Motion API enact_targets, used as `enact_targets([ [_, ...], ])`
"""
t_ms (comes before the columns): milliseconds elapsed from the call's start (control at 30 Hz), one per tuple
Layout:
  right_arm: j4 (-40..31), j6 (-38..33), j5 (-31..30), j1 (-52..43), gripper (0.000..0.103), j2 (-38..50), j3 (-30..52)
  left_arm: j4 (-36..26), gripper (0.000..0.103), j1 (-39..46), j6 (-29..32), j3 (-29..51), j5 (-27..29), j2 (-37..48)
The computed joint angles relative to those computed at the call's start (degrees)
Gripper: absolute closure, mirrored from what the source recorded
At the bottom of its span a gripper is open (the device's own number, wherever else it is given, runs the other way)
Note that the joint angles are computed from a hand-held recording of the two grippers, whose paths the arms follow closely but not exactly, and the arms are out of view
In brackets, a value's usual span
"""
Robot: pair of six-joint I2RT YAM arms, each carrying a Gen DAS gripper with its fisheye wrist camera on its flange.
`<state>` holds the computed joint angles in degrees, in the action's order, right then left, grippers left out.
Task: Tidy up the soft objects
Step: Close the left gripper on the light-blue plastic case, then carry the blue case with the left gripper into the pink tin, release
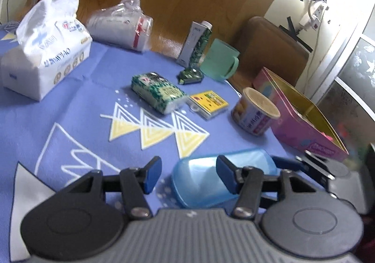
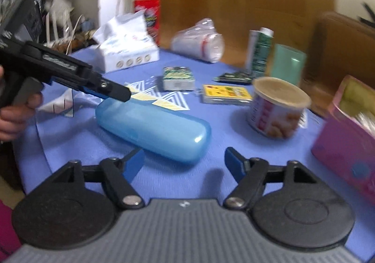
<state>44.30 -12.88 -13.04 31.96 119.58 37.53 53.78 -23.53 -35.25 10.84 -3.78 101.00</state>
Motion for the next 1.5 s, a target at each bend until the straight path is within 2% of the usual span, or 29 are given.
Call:
enact_targets([
  [67, -3.9, -1.8, -1.5, 0.1, 0.023, 1.7, 3.6, 0.7, 0.049, -0.3, 0.0, 0.7, 0.9, 1.1],
  [100, -4.4, -1.7, -2.7, 0.0, 0.024, 2.2, 4.0, 0.4, 0.048, -1.2, -0.6, 1.5, -0.6, 1.8],
  [167, -0.5, 0.6, -2.0, 0.2, 0.024, 2.8, 2.3, -1.1, 0.047, -2.9, -0.7, 2.8, -3.4, 1.8],
  [267, 3.6, 2.7, -2.9, -1.0, 0.028, 2.5, -0.8, -3.5, 0.048, -3.2, 1.4, 3.9, -2.5, 0.5],
  [400, 7.1, 3.2, -2.1, -1.4, 0.033, 1.3, -4.7, -3.8, 0.048, -3.1, 0.0, 5.6, -1.2, 2.2],
  [467, 8.8, 4.4, -1.1, -1.4, 0.033, 1.0, -6.1, -3.9, 0.048, -4.7, -0.8, 6.6, -2.4, 3.0],
  [600, 13.2, 5.9, -0.6, -3.6, 0.033, 0.3, -9.6, -9.0, 0.048, -7.8, 1.4, 11.1, -4.0, 1.8],
  [733, 21.0, 7.0, 0.6, -8.3, 0.033, -2.8, -15.4, -13.7, 0.049, -10.6, 6.0, 20.1, -4.1, 2.3],
  [900, 25.5, 6.7, 1.0, -17.7, 0.033, -8.3, -19.6, -18.7, 0.048, -14.3, 12.6, 36.9, -4.6, 9.3],
  [1100, 23.2, 5.6, -1.0, -28.2, 0.033, -9.7, -16.9, -26.9, 0.048, -15.5, 14.0, 58.1, -2.7, 20.8],
  [1233, 20.1, 4.6, -1.9, -32.0, 0.032, -7.3, -12.2, -31.8, 0.049, -16.1, 13.1, 70.3, -3.8, 28.5],
  [1300, 20.8, 5.0, 1.9, -31.7, 0.034, -5.1, -10.3, -35.2, 0.049, -16.1, 12.1, 74.5, -4.5, 30.8],
  [1367, 24.1, 6.3, 13.1, -29.4, 0.033, -2.2, -8.8, -35.3, 0.050, -16.3, 10.6, 74.3, -5.7, 31.0],
  [1400, 25.7, 7.0, 16.2, -28.9, 0.033, -1.2, -8.8, -33.9, 0.050, -16.3, 10.1, 72.5, -5.3, 30.3],
  [1500, 32.7, 12.8, 12.2, -31.0, 0.033, 0.6, -11.5, -29.2, 0.050, -16.1, 10.3, 64.7, -4.5, 26.5],
])
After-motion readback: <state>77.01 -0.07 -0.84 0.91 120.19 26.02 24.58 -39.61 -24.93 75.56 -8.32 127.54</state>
